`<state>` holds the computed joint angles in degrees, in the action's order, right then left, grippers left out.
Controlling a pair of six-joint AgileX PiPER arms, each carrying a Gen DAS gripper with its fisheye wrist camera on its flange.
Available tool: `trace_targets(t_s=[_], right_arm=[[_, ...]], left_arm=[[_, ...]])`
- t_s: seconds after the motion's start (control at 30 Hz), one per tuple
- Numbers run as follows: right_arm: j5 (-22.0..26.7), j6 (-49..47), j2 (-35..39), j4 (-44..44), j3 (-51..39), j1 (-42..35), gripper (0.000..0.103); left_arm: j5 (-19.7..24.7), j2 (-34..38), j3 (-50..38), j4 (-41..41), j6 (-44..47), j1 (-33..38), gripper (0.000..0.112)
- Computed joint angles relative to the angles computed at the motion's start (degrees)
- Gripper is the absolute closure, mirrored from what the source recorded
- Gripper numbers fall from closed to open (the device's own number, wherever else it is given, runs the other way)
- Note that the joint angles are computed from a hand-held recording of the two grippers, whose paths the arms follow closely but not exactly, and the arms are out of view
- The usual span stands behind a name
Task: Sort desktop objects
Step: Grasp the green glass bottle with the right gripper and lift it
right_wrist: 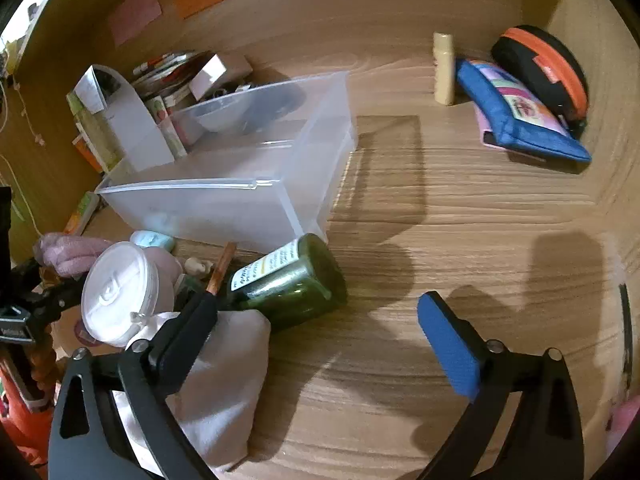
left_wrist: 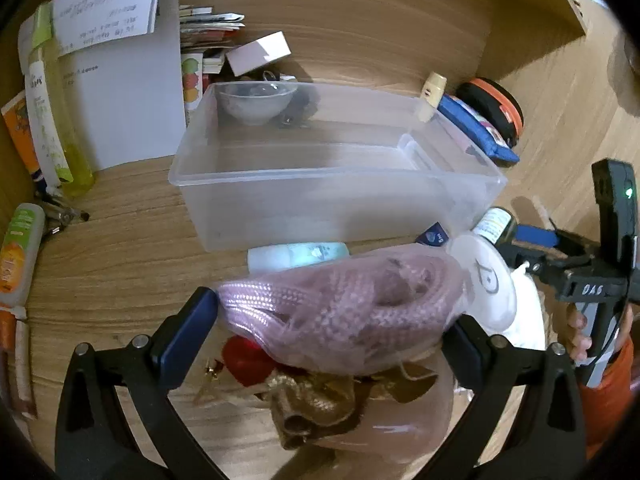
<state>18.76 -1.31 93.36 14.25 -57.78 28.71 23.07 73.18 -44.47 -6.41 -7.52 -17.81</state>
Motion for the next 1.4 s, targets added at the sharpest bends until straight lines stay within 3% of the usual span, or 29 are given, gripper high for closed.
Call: trace_targets(t_s=[0.13,0.27,0.37,0.57,0.7,0.77,0.87,1.17,1.3,1.4], right_arm=[[1.29,-1.8,2.05,0.86,-1.94,-0.09,0.009],[3.0,-5.87,4.6,6.07,-4.27,-0.88,0.014],[2.88,-7.52,5.42,8.86,-4.75,-0.71,0.019],[1.24,-3.83,5.15,3.65,-5.0,1.45,0.035],[-0.2,-3.04,4.5,2.85,-4.19,1.68,0.041],[-0.69,-1.84,3.83,1.5,-3.7,1.77,0.041],[-1.59,1.38,3.18,-2.45,-2.9,2.4,0.041],[-3.93,9.63,-0.96,-11.01,-0.19,2.74,0.041],[-4.39,13.18,-3.14,-14.42,0.65,2.65,0.041],[-4.4,17.19,-4.43,-18.56,1.09,2.93,0.041]], left_arm=[[-1.53,-0.18,0.18,-4.05,3.12,2.18,0.01],[-2.18,0.12,-0.33,-10.02,8.0,4.54,0.019],[-3.06,0.6,-0.71,-9.2,6.61,4.87,0.025],[-5.43,1.02,-0.45,-3.8,1.41,4.08,0.033],[-6.75,0.95,-0.72,9.23,-11.33,2.37,0.045],[-6.9,1.1,-1.05,12.23,-14.31,2.24,0.05],[-7.2,1.17,-1.3,8.24,-10.05,3.37,0.057],[-7.16,-1.36,-0.73,6.78,-9.65,4.3,0.078],[-6.83,-2.46,-0.57,13.8,-16.63,3.56,0.08],[-6.85,-3.66,-0.11,13.24,-16.14,3.78,0.081]])
